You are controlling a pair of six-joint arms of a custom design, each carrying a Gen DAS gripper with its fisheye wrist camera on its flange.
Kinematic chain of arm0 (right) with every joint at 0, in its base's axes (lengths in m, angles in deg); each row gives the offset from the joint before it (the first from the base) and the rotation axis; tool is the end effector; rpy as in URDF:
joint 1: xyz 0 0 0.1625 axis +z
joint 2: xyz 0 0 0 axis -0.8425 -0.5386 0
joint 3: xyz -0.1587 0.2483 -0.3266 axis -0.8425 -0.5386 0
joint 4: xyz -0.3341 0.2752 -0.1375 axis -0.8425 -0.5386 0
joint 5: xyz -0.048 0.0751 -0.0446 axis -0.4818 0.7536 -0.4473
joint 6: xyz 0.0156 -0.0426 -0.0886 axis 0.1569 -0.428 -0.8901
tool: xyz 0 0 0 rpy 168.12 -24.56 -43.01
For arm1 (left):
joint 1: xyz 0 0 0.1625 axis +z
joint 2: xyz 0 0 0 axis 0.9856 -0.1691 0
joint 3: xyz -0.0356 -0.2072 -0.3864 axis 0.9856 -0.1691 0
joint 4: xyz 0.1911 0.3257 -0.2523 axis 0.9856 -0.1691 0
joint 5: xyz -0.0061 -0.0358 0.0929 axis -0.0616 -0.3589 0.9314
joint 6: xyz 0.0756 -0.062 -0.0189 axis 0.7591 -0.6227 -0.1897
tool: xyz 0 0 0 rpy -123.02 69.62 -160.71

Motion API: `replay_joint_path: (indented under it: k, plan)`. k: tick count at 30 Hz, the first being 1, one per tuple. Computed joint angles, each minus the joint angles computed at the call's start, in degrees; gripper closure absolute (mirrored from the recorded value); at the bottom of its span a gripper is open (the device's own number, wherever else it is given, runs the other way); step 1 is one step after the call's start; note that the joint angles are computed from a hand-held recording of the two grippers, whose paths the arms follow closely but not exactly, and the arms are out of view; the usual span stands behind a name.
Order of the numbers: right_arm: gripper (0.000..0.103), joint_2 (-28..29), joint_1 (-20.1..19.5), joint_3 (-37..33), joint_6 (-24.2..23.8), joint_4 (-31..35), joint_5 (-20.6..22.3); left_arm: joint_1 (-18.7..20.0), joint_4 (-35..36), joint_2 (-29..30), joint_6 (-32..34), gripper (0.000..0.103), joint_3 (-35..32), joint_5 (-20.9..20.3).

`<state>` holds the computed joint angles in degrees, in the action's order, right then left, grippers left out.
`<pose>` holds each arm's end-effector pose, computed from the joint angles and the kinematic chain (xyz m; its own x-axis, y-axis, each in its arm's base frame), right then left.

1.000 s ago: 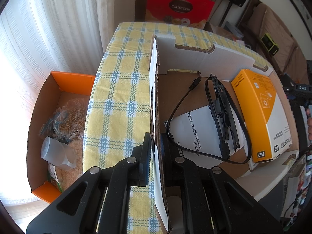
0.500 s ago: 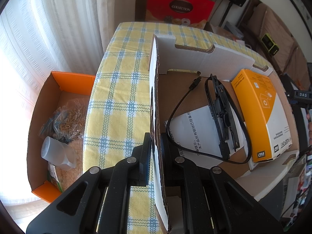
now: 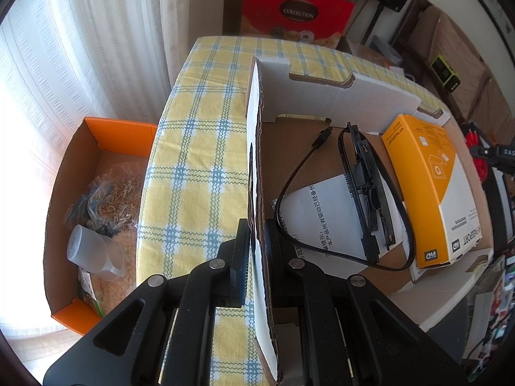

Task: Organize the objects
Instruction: 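Move the right tool to the red cable bundle, grasp and lift it, then carry the red cable bundle over the tray and lower it inside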

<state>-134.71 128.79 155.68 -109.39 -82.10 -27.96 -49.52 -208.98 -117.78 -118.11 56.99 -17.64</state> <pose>-0.0674 -0.4991 0.3066 -0.8225 0.0016 0.5688 -0.2128 0.9266 -0.3102 -0.2051 -0.3530 -0.0095 -0.7963 -0.0865 -0.5986 0.1914 0.9028 -0.3851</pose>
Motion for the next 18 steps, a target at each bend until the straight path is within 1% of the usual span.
replay_joint_path:
  k: [3, 9, 12, 14, 18]
  plan:
    - [0.086, -1.78, 1.73, 0.27, 0.01, 1.64, 1.59, 0.03, -0.05, 0.00, 0.07, 0.095, 0.00, -0.02]
    - [0.085, -3.42, 6.23, 1.56, 0.08, 5.07, 4.19, 0.06, -0.06, -0.05, 0.08, 0.095, -0.02, -0.05]
    - [0.085, -3.20, 8.51, 2.48, 0.14, 6.11, 5.09, 0.06, 0.01, -0.06, 0.05, 0.095, -0.02, -0.04]
    - [0.085, -2.82, 9.79, 2.83, 0.16, 7.90, 6.41, 0.08, -0.03, -0.08, 0.06, 0.095, -0.01, -0.04]
    - [0.085, -0.59, 12.90, 3.86, 0.72, 9.39, 7.96, 0.09, -0.06, -0.08, 0.11, 0.095, 0.00, -0.04]
